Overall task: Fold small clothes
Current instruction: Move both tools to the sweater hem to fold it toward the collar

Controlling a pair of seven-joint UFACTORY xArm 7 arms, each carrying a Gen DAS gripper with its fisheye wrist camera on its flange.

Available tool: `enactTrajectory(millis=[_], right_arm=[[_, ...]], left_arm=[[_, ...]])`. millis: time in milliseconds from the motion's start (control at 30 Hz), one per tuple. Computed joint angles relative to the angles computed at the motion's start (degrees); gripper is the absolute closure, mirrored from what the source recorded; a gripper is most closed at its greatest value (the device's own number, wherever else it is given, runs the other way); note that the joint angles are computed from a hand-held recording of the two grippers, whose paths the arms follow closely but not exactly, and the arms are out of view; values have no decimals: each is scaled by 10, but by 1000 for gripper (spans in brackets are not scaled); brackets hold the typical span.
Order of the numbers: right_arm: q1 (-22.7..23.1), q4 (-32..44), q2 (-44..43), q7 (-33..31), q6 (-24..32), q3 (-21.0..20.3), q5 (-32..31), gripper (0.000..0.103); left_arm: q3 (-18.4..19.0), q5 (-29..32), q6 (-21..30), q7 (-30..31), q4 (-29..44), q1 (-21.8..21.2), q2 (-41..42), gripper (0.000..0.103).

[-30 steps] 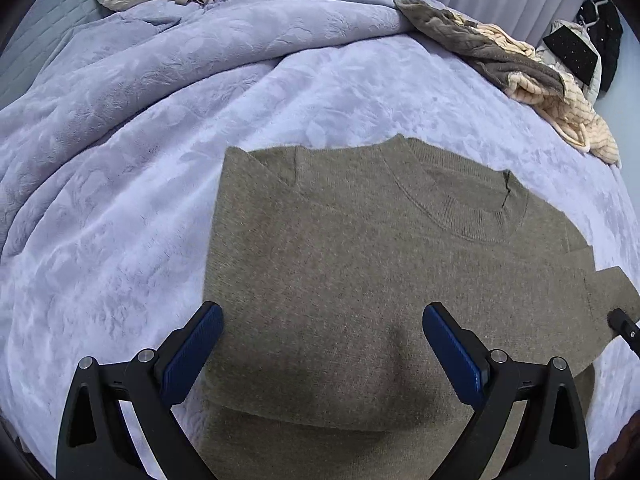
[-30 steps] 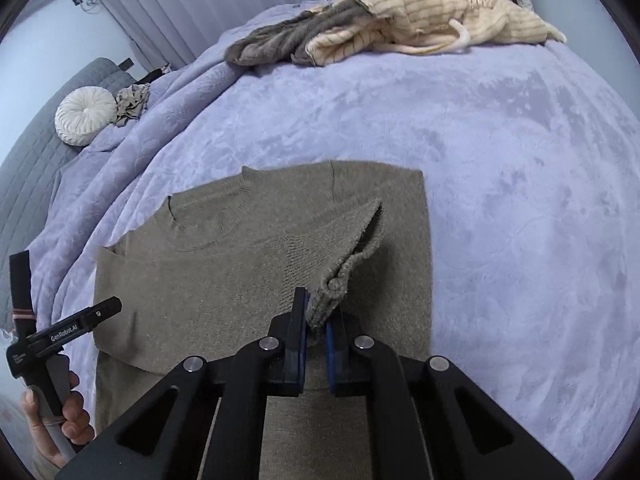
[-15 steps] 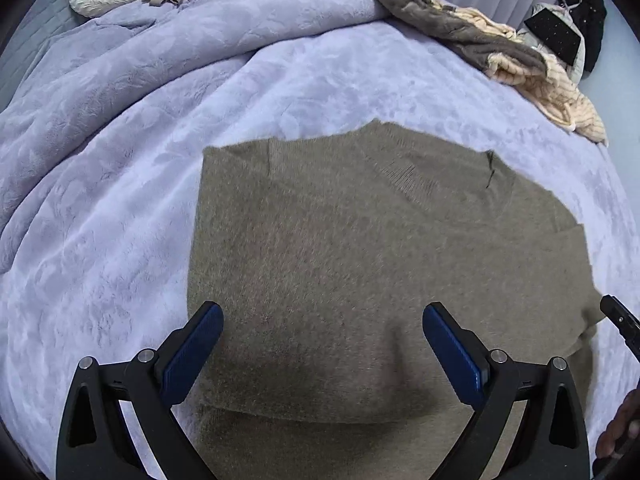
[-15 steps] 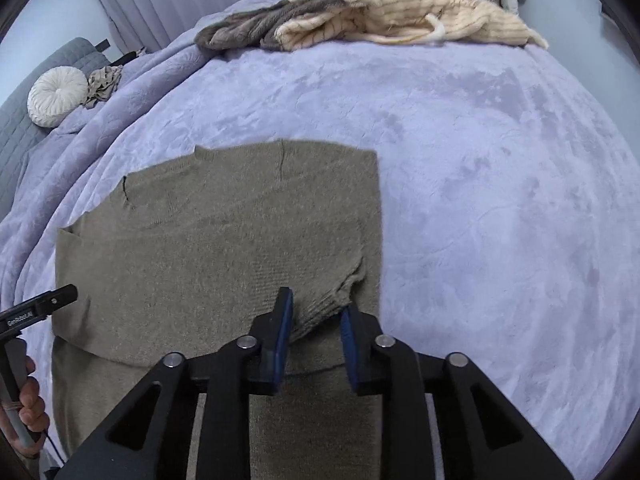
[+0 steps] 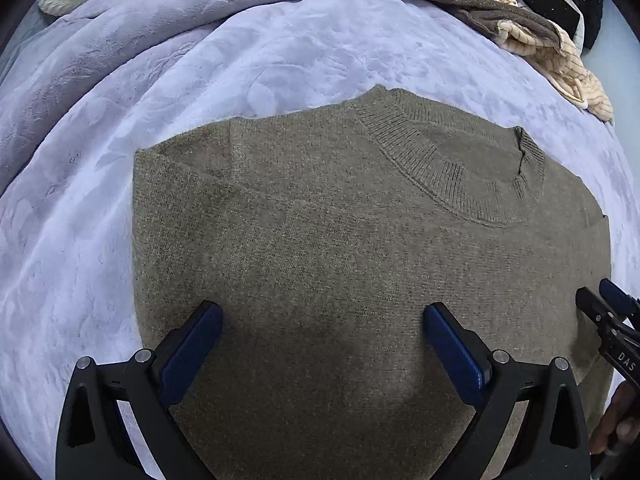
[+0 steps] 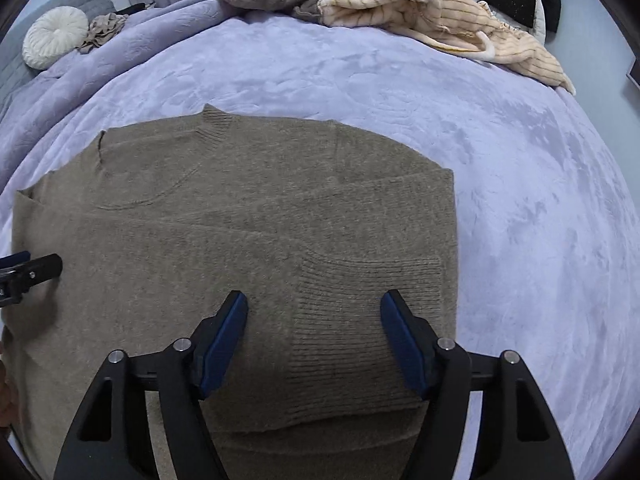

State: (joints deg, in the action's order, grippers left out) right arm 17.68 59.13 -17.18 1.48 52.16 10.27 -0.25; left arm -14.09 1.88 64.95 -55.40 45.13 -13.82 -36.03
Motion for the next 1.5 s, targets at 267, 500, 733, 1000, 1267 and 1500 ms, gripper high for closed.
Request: enactTrajectory(millis=[267, 500, 733, 1000, 1267, 1500], right_arm=[[48, -14, -72, -42, 35, 15, 53, 28], [47, -34, -87, -9, 67, 36, 16, 27], [59, -85, -162, -13, 81, 29, 44, 27], [76, -162, -248, -17, 93, 34, 45, 24], [112, -261, -428, -99, 130, -2, 62, 22], [90, -308, -601, -187, 254, -62, 74, 18]], left_arm=[[-54, 10, 32, -19, 33, -34, 1, 1], [-56, 10, 73, -36, 44, -54, -15, 1], [-97, -15, 101, -70, 33, -92, -21, 1], [-131, -22, 124, -124, 15, -134, -53, 1], [-181, -36, 168, -168, 15, -186, -102, 1], [-243, -85, 216, -220, 22, -240, -174, 1]])
